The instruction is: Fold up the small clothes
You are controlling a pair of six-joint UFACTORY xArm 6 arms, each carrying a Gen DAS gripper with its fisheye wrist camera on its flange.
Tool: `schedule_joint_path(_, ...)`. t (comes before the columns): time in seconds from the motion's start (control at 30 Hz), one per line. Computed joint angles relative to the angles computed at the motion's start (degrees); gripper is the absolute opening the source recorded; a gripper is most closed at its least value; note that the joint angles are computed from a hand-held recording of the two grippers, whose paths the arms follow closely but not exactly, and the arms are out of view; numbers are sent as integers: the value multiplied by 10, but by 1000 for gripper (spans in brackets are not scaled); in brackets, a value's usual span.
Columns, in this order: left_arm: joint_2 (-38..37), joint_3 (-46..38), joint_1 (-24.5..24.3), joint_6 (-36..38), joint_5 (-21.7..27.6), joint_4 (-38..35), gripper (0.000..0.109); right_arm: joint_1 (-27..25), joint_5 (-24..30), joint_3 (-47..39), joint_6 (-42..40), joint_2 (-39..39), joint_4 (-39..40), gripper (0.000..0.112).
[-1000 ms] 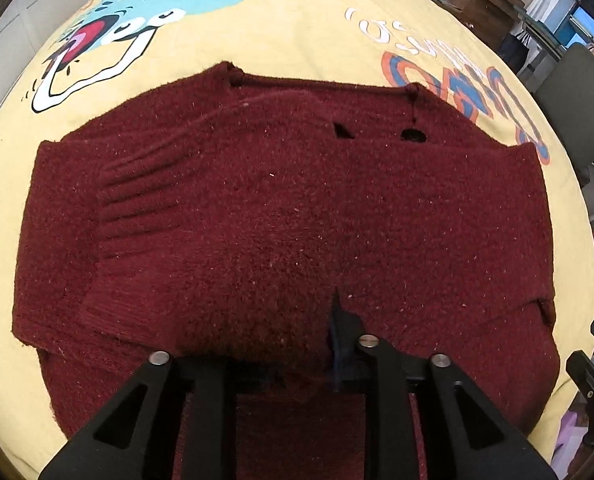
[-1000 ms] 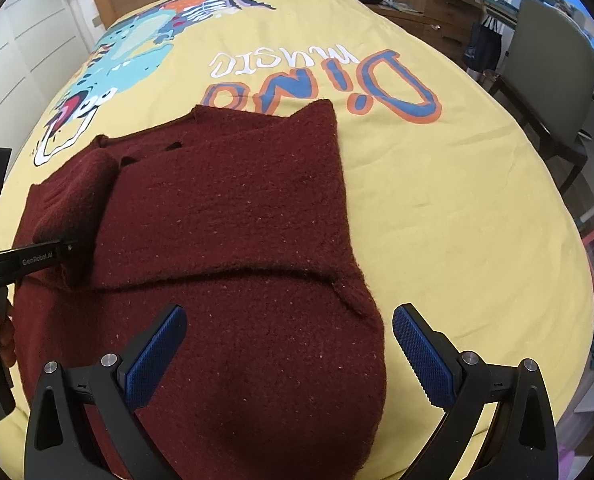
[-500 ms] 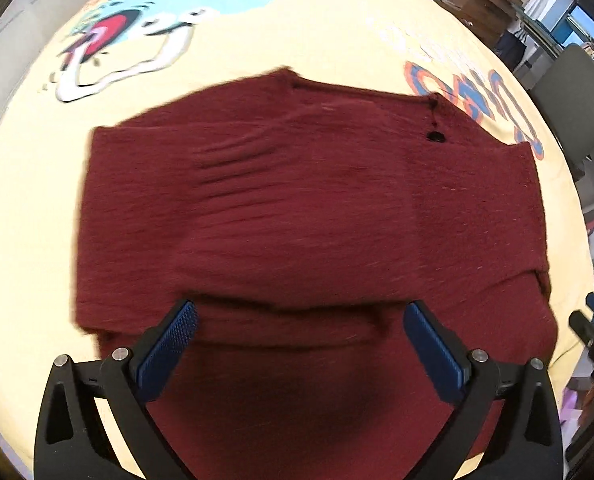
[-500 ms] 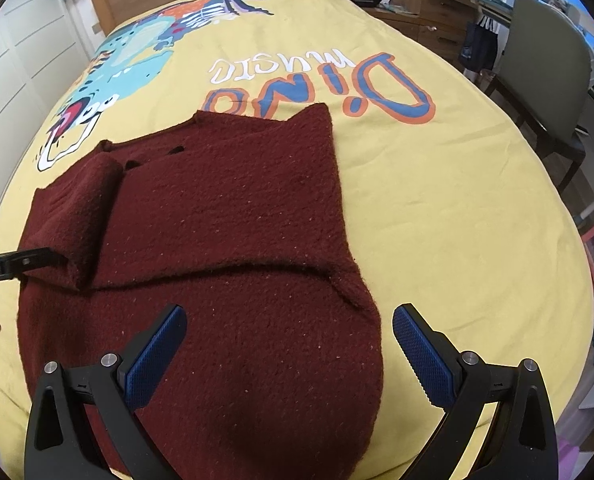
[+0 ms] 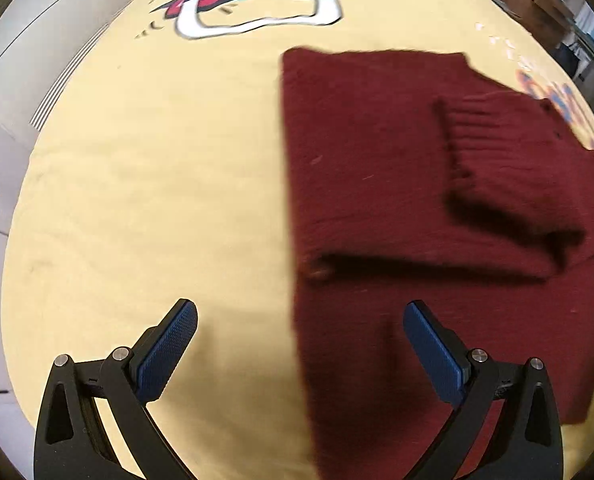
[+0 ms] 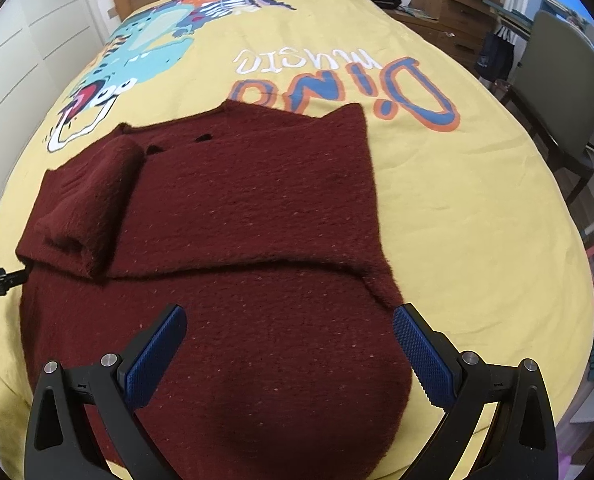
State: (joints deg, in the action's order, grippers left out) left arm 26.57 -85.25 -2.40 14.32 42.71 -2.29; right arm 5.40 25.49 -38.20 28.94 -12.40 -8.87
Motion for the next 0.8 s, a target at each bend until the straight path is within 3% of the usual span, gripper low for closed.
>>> schedule_joint_path(0.3, 36, -4, -5, 26, -62, -32, 89, 21, 27, -26, 11, 31, -20, 102)
schedule_joint_path(0.53, 37, -10, -12, 128, -50, -124, 31, 49, 42, -98, -4, 87, -33, 102)
schedule_joint_path(0.63, 39, -18, -17, 137, -36, -135, 15, 67, 48, -146, -24, 120, -36, 102)
schedule_joint_path(0.8, 53, -42, -17, 137, -14, -135, 13, 104, 56, -256, -75, 198, -29, 102)
